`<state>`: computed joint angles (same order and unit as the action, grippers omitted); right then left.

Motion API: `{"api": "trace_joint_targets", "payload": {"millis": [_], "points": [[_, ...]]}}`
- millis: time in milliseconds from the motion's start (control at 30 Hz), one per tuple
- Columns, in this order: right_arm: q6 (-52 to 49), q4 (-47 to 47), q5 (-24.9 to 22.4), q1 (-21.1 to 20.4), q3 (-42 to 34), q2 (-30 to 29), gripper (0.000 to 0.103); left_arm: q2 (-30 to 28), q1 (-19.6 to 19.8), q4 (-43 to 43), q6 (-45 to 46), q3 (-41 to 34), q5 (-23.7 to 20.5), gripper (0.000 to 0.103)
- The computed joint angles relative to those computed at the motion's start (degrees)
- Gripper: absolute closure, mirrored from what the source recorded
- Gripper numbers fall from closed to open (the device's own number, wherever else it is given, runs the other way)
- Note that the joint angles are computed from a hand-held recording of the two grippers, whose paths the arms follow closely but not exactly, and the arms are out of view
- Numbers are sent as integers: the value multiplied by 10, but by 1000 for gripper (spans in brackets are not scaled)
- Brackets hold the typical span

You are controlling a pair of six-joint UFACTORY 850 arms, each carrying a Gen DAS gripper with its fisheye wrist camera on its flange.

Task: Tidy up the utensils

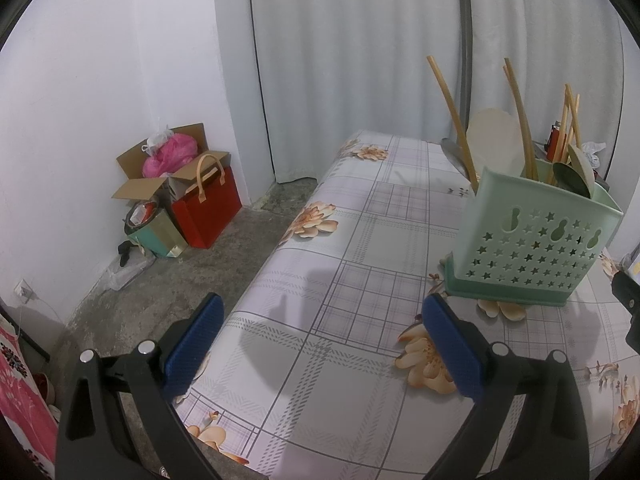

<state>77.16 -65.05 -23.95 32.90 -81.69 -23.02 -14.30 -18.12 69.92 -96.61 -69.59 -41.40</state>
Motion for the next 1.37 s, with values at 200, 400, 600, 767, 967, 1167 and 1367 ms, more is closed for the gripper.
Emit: {"api": "trace_joint_targets", "payload": {"millis": [200,400,600,767,967,1167,1367], "points": [[1,0,-1,1,0,0,8,-1,1,0,1,-1,0,6],[1,0,-1,1,0,0,8,-1,1,0,1,-1,0,6],[2,0,-2,2,-3,-1,8,0,1,0,1,0,1,6],[3,0,-2,2,-2,-1,8,-1,1,-2,3,-2,1,6],[1,1,-2,2,-2,-1,8,0,1,0,2,-1,1,6],[3,-1,-2,2,-2,-1,8,0,1,-2,3,-1,2,6],[2,0,-1,1,-2,-1,8,4,-1,-3,-3,7,3,6]]}}
